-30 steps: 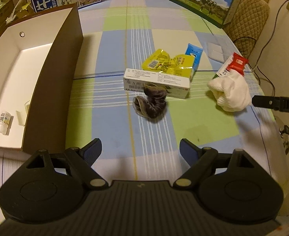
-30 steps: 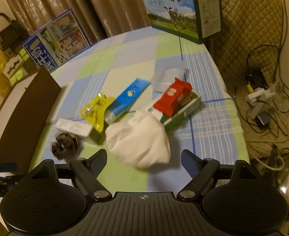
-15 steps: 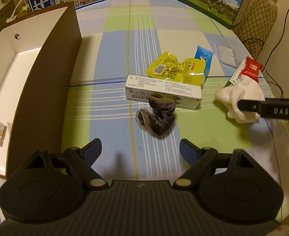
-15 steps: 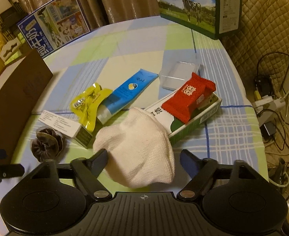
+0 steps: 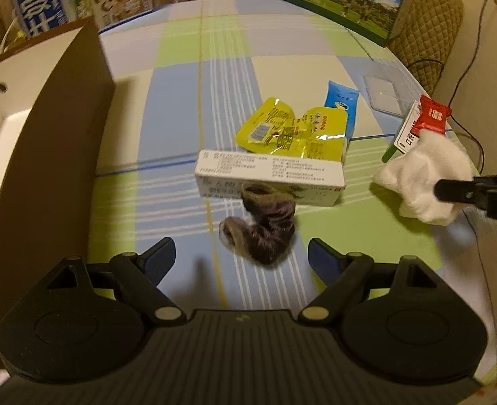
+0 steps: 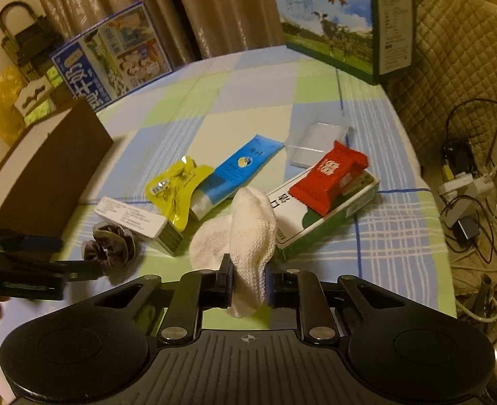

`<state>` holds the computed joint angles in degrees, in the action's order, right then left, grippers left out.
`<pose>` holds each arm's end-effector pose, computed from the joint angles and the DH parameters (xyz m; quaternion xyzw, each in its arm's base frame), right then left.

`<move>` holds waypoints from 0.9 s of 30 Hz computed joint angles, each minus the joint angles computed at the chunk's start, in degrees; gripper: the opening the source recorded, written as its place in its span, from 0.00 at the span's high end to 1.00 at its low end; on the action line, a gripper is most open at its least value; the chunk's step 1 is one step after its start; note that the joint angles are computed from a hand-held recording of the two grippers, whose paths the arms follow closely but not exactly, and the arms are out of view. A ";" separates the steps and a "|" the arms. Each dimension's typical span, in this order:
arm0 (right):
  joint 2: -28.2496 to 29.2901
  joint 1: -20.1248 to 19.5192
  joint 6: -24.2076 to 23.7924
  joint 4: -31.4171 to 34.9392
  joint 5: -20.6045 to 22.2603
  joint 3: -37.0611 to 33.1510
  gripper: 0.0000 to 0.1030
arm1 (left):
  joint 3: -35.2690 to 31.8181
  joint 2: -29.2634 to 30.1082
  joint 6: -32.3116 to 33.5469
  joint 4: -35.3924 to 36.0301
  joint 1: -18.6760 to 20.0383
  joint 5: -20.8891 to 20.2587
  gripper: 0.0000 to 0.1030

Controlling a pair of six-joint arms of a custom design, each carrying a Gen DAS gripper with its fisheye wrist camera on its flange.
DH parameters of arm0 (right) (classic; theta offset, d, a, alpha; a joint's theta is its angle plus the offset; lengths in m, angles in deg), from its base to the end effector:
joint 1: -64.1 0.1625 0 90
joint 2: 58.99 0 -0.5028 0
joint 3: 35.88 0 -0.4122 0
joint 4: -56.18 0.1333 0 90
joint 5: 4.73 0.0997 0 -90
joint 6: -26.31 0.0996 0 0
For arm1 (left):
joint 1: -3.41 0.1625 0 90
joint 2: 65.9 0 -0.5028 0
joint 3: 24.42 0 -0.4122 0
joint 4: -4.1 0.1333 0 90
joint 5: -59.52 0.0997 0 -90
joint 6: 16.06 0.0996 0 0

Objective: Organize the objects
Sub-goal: 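Grasp the white cloth with the right tool while the left tool grasps the brown sock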

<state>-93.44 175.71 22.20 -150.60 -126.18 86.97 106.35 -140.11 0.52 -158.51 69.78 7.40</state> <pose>0.2797 -0.4853 0.0075 0.1429 -0.9246 0.2732 0.2238 -0.0149 -0.5191 0.2544 0.2794 0.8951 -0.1516 0.3127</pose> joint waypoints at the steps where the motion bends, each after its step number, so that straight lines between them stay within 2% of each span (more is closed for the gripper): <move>1: -0.35 0.08 0.55 -0.19 -0.04 0.30 0.86 | -0.08 0.55 0.90 -0.70 0.12 0.07 0.20; 7: -2.18 0.32 3.40 -0.43 -0.62 1.65 0.86 | -1.09 3.90 3.41 -3.44 1.07 -0.20 0.26; 12: -3.01 0.80 4.70 -1.03 -1.47 2.53 0.86 | -1.93 5.73 4.86 -4.66 1.90 -1.01 0.39; 14: -3.30 1.05 5.31 -0.78 -1.74 2.75 0.86 | -2.25 5.94 5.23 -4.17 2.24 -1.84 0.56; 16: -3.49 1.26 5.74 -0.84 -1.68 3.02 0.86 | -2.16 5.85 5.60 -4.29 2.33 -2.53 0.61; 19: -3.70 1.71 6.23 -0.66 -1.65 3.15 0.86 | -1.88 4.75 5.59 -3.27 2.19 -3.85 0.78; 27: -3.46 3.38 6.91 0.42 -0.73 2.67 0.86 | -0.36 -0.15 4.59 -1.71 1.83 -6.33 0.83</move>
<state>-96.89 179.09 29.11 -150.19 -126.91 89.64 105.99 -140.25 5.12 -160.22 71.61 1.08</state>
